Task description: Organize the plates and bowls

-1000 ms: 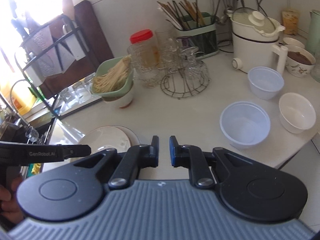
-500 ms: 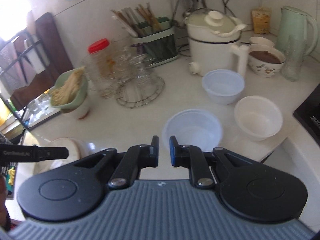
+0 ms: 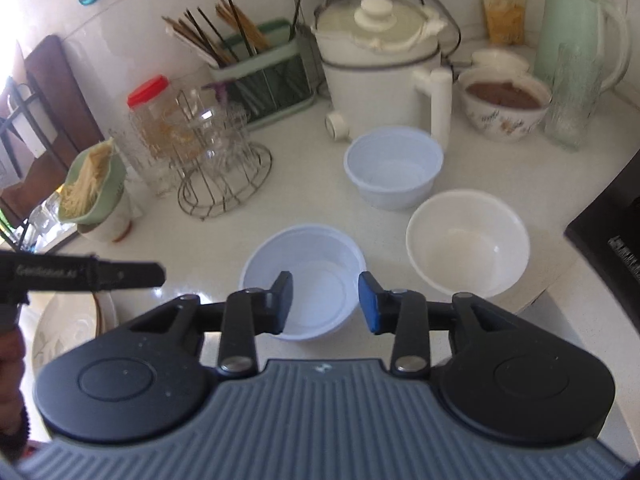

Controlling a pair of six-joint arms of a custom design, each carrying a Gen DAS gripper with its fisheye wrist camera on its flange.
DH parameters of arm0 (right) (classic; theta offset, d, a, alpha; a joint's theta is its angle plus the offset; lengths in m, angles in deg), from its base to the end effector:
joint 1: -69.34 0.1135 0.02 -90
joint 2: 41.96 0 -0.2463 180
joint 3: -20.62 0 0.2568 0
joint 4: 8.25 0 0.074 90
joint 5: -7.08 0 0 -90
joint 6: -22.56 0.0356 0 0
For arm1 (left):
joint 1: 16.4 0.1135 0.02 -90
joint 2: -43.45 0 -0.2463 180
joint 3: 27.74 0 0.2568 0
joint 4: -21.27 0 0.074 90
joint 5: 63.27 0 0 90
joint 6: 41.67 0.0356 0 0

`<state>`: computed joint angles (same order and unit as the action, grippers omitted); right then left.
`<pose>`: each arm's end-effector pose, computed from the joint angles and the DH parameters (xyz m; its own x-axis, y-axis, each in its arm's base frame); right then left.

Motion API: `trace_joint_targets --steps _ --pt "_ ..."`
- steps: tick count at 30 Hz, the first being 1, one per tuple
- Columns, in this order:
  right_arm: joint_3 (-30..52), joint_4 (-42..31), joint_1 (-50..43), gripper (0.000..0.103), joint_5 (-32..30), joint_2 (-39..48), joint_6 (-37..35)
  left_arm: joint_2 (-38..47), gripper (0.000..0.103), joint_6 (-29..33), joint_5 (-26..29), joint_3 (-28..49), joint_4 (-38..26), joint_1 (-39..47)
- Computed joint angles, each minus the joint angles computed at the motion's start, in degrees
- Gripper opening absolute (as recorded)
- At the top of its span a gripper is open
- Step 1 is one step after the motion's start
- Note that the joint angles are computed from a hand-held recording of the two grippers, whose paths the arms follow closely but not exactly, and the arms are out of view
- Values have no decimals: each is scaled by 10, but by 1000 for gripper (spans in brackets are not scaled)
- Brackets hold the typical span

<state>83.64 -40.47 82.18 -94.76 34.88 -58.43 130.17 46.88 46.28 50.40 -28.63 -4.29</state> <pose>0.2800 0.0713 0.2136 -0.7490 -0.0135 -0.6625 -0.2421 0.9363 0.2546 0.3115 0.0547 0.2294 -0.8325 -0.2030 -0.5154 -0.0477 0.9532 -0.2984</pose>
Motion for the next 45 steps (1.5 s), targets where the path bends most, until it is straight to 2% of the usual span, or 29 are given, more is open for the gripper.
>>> trace_joint_targets --steps 2,5,8,17,20,24,26,31,40,45 --pt "4 10 -1 39 -5 19 -5 25 43 -9 -16 14 13 -18" --pt "6 28 4 39 5 44 -2 72 43 -21 -5 40 16 -30" --pt "10 47 7 38 12 70 5 109 43 -27 -26 56 21 -51" --pt "47 55 9 38 30 137 24 176 41 -28 -26 84 15 -65" --pt "58 51 11 37 38 154 28 188 34 -25 -23 97 7 -60" --pt "68 43 12 28 39 170 36 206 18 -27 -24 114 -4 -57" --pt "74 38 13 23 40 177 39 211 12 -26 -23 118 -7 -56" --pt "79 33 11 15 32 184 46 205 11 -27 -23 111 -3 -51" --pt "81 21 16 14 -3 175 51 180 10 -37 1 109 -29 -11" --pt "78 26 21 14 -50 162 49 149 10 -31 9 105 -50 29"
